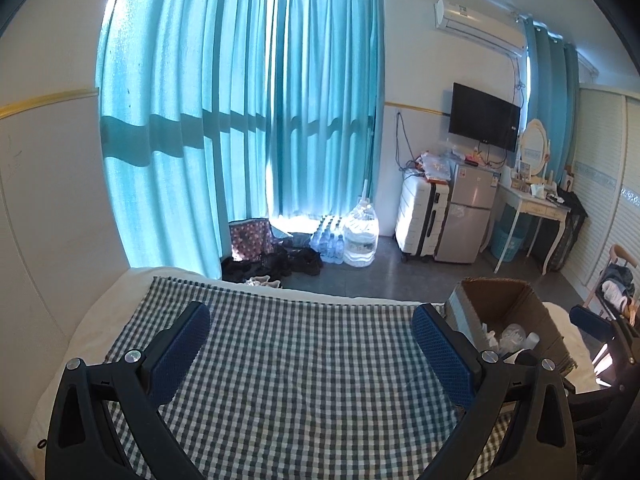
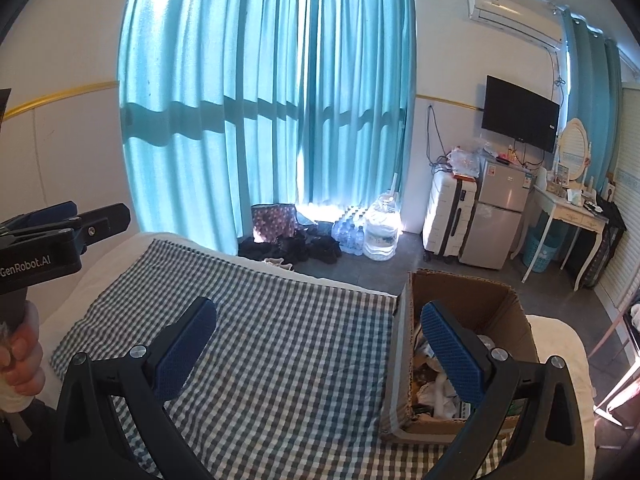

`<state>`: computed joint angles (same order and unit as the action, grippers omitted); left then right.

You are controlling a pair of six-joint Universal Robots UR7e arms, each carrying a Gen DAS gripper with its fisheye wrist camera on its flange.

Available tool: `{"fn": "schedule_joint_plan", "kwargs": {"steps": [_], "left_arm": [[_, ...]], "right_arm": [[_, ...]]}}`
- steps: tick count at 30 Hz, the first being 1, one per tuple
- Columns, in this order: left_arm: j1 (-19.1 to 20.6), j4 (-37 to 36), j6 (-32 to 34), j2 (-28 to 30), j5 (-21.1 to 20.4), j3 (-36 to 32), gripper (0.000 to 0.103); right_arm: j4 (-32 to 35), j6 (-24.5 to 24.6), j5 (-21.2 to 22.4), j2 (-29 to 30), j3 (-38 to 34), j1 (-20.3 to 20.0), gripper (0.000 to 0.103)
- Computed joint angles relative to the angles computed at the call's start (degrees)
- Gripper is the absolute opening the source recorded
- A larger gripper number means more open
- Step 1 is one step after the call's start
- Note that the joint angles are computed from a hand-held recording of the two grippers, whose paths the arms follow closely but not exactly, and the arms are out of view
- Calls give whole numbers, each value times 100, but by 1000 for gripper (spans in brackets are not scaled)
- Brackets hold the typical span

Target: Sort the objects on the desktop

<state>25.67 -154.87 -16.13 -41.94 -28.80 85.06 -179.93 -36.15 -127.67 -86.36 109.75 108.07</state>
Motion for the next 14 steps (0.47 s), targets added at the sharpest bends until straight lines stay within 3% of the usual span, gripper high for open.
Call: {"fn": "schedule_joint_plan", "kwargs": {"steps": [14], "left_arm": [[85, 250, -230, -44, -137, 68, 103]], "right_arm": [[72, 86, 35, 45, 25, -62, 103]]}}
